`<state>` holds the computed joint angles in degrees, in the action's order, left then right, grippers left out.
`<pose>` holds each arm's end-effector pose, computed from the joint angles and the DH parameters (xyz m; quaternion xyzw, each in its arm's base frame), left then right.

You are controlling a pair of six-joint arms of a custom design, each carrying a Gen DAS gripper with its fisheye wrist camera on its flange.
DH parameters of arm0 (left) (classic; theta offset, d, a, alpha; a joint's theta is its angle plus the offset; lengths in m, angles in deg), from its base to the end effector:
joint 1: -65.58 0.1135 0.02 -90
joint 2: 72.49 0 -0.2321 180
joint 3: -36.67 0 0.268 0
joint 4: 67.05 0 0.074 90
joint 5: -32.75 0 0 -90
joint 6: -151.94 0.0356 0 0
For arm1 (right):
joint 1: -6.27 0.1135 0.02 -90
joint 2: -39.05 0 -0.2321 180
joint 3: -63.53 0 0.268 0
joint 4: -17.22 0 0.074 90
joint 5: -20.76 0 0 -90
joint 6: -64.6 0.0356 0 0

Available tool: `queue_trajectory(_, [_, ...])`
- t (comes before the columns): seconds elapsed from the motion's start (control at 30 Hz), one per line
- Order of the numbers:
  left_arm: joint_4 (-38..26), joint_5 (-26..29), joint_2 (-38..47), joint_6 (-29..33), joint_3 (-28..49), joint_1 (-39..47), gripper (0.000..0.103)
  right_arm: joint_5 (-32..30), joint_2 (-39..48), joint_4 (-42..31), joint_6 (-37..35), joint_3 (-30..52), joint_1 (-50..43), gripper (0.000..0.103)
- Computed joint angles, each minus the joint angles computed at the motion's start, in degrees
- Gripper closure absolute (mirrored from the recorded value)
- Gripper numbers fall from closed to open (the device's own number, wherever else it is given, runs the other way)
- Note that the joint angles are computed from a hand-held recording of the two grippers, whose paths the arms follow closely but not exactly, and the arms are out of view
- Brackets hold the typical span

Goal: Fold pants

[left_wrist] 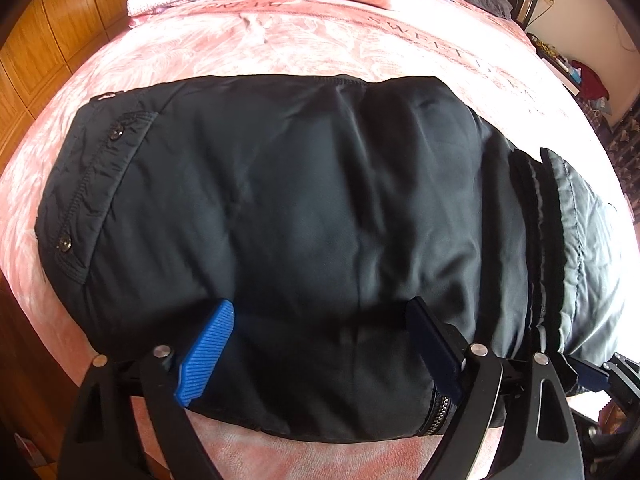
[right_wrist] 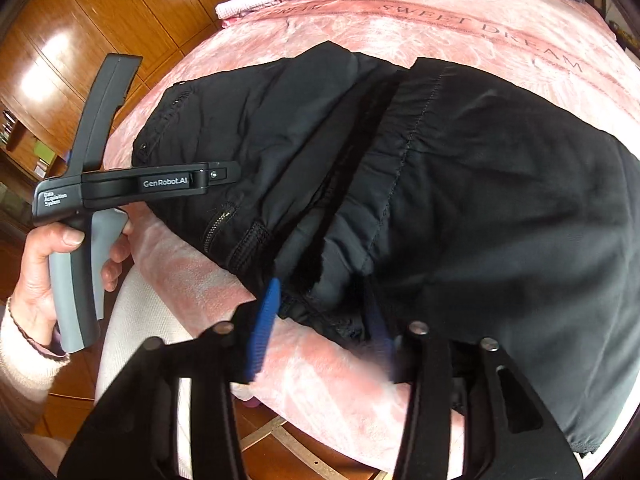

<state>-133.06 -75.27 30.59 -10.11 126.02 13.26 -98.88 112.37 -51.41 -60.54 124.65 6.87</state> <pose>0.2239 -0.2719 0.1698 -0.1823 0.9668 -0.0053 0.1792 0.2319 0.0200 0.1756 -0.3152 0.9109 0.2205 0.1495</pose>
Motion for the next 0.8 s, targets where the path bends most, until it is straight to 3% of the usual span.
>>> queue_trajectory(0.2, [0.32,-0.04,0.36,0.35,0.12,0.05,0.012,-7.84,-0.28,-8.45,-2.49,6.82,-7.83,0.052])
queue_trajectory(0.37, [-0.79,0.04,1.27,-0.36,1.73,-0.54,0.012,5.06,-1.26,1.44,8.07,6.71,-7.93,0.051])
queue_trajectory(0.47, [-0.86,0.18,1.11,-0.43,1.71,-0.56,0.012,6.39,2.59,2.46,12.19,6.31,-8.05,0.051])
queue_trajectory(0.63, [-1.41,0.31,1.75,0.26,2.55,-0.97,0.01,12.37,-0.42,9.51,15.32,0.2,-4.99,0.051])
queue_trajectory(0.8, [-1.14,0.95,1.94,1.06,2.79,-1.1,0.007,14.64,-0.43,12.38,16.06,-1.51,-2.67,0.039])
